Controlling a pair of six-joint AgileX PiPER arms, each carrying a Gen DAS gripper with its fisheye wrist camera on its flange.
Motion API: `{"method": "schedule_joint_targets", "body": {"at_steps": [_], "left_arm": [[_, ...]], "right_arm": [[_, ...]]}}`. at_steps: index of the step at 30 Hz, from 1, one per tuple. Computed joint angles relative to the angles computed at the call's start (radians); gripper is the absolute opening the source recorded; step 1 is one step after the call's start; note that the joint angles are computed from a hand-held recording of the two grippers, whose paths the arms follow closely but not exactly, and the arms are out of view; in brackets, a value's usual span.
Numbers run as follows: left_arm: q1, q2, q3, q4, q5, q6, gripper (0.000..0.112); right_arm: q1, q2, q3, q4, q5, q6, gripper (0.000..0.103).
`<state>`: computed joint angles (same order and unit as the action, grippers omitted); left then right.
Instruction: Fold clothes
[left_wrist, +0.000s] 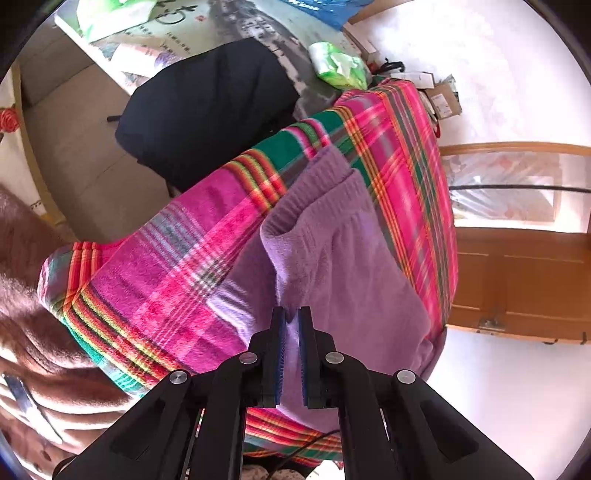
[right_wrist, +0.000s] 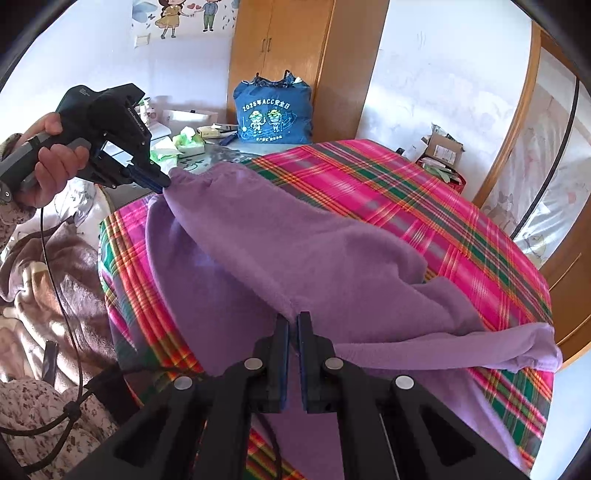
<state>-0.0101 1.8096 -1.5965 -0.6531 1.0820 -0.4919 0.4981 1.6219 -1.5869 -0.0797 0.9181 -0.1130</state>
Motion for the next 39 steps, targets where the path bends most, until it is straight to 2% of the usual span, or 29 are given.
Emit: {"method": "schedule_joint_targets", "body": {"at_steps": [7, 17, 21, 29, 39], "left_arm": [[0.003, -0.012, 0.087, -0.046, -0.042, 0.043, 0.005], [-0.002, -0.018, 0.118, -0.094, -0.087, 0.070, 0.006], [-0.002, -0.004, 0.113, -0.123, -0.104, 0.063, 0.020], [-0.009, 0.071, 0.052, -0.125, -0.071, 0.029, 0.023], [-0.013, 0.055, 0.082, -0.137, -0.111, 0.009, 0.024]], "right_arm": [[0.014, -0.013, 0.070, -0.008, -0.023, 0.023, 0.005], [0.024, -0.018, 0.109, -0.033, -0.041, 0.054, 0.005], [0.035, -0.038, 0.119, -0.057, -0.044, 0.078, 0.005], [0.054, -0.059, 0.150, -0.090, -0.061, 0.122, 0.005], [0.077, -0.034, 0.175, -0.140, -0.067, 0.164, 0.005]]}}
